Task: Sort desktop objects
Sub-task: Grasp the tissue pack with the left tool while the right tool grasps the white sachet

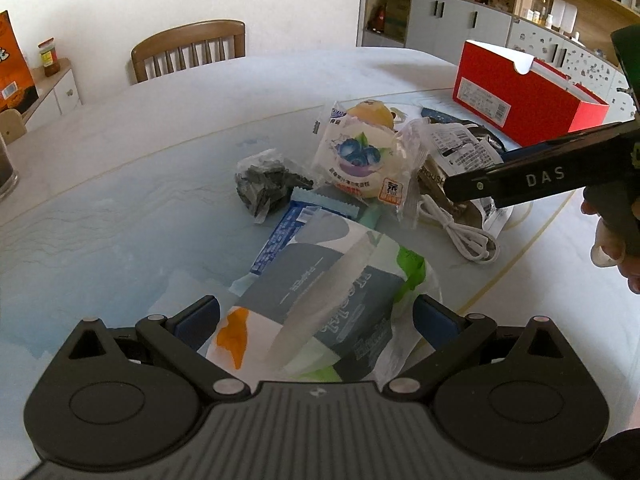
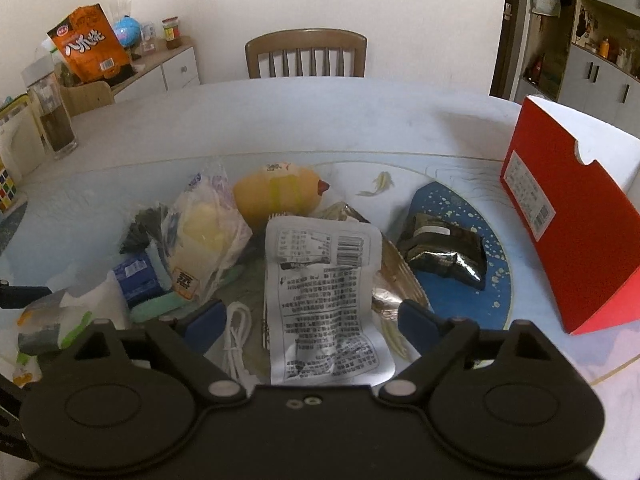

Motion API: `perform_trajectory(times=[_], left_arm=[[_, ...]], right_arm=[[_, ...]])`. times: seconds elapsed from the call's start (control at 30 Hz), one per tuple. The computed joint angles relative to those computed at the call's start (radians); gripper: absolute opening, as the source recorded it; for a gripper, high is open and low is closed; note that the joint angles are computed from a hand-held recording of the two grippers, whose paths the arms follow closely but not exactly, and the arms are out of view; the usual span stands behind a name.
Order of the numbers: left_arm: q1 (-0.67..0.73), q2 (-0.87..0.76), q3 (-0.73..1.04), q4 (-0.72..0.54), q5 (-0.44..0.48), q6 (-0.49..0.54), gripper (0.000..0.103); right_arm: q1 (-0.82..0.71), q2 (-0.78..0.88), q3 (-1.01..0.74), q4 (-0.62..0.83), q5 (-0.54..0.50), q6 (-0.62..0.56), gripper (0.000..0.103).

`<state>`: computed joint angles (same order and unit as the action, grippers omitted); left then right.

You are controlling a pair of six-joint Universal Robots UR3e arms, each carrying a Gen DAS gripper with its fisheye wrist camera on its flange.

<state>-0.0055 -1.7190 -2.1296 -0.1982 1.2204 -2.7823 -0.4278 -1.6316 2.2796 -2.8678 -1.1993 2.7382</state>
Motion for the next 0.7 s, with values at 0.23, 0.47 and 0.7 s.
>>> perform_trajectory(times=[0.23, 0.47, 0.7], left_arm=[[0.017, -0.005, 0.005, -0.022, -0.031, 0.000, 0.103], [0.029, -0.001, 0.015, -0.049, -0.058, -0.001, 0.093], [0.029, 0.009, 0.022, -0.070, -0.067, 0.003, 0.085]], right_arm=[[0.036, 0.054, -0.038, -0.002, -0.044, 0.001, 0.083], [0.045, 0.071, -0.053, -0.002, -0.064, 0.002, 0.076], [0.047, 0.070, -0.064, 0.005, -0.075, 0.002, 0.062]])
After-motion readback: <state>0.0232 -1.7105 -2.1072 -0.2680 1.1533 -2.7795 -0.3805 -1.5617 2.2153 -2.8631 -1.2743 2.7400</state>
